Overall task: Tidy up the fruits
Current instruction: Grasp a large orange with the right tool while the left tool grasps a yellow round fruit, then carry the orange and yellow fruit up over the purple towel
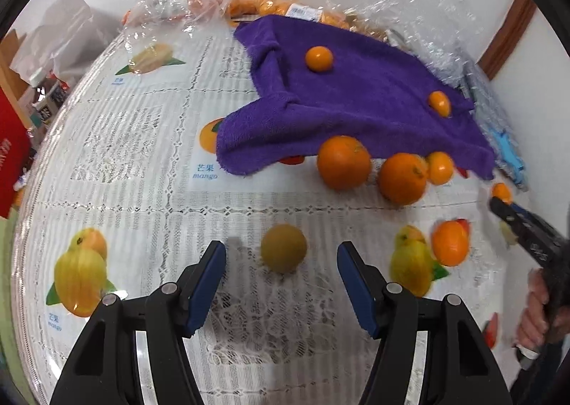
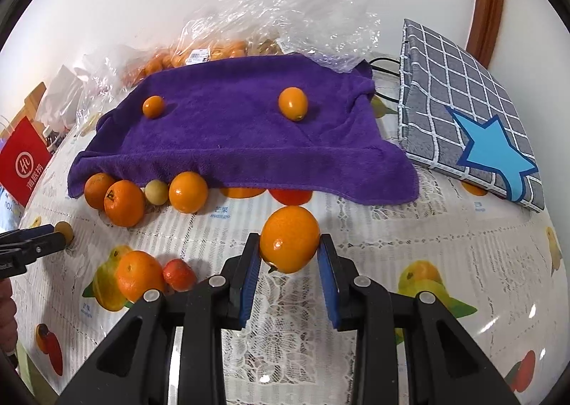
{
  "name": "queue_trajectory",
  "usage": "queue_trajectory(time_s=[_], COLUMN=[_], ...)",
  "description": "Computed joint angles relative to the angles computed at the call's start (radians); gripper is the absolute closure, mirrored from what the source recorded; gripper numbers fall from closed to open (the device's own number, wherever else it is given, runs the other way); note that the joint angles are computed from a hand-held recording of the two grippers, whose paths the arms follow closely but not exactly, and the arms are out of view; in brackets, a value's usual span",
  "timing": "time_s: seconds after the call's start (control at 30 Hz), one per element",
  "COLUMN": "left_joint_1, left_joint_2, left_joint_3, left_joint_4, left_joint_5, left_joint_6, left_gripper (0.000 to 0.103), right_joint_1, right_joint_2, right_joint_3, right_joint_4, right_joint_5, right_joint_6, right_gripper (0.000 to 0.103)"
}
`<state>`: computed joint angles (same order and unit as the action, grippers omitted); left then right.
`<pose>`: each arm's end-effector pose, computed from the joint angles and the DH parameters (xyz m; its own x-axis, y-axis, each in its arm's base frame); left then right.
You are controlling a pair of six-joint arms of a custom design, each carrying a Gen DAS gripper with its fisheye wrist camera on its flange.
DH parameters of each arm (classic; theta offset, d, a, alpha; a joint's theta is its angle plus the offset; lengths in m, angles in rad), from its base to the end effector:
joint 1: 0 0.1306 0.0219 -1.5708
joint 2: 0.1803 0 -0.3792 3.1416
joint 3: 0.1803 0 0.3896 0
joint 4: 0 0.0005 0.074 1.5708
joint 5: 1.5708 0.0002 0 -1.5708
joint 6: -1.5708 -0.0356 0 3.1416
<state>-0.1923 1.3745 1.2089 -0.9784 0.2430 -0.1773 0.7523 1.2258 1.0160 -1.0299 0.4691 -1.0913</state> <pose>0.4349 -0.0939 0.3466 -0.8295 0.3359 -0.4461 0.4364 0.8884 -0.1426 0.2851 0.2441 0.3235 -0.7641 0.3688 -0.5293 0.3809 0.9201 0.0912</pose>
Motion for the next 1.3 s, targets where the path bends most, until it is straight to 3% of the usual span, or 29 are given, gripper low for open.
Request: queue_trajectory(time_s=[0.07, 0.13, 0.2, 0.23, 0.97, 1.3], left_joint_1=[-0.013, -0.024, -0.03, -0.028, 0.006, 0.018], left_joint_2=[-0.009, -0.017, -0.022, -0.019, -0.045, -0.003], left_joint_3=[-0.015, -0.025, -0.029, -0.024, 0.035, 0.091], left_joint_4=[0.029, 0.045, 0.053, 0.046, 0.015, 0.025], left_joint_5=[-0.038, -0.076, -0.098, -0.089, 0.014, 0.071], left_joint_6=[0.008, 0.006, -0.006, -0.011, 0.047, 0.098], left_gripper=[0.041, 0.053, 0.074, 0.076, 0.076, 0.076], right_joint_1=[0.0, -0.002, -0.003, -0.005, 0.008, -0.028], right_joint_2=[-0.005, -0.008, -0.012, -0.012, -0.014, -0.024], right_joint_3=[-0.004, -0.007, -0.009, -0.009, 0.037, 0.049], right_joint_4=[-0.008, -0.018, -0.026, -0.027, -0.038, -0.031], right_joint_5=[-0.002, -0.004, -0.002, -0.001, 0.036, 0.054], right_joint_6=[-0.005, -0.01, -0.019, -0.022, -0.009, 0.033], right_gripper=[0.071, 0.071, 0.071, 0.071, 0.071, 0.071])
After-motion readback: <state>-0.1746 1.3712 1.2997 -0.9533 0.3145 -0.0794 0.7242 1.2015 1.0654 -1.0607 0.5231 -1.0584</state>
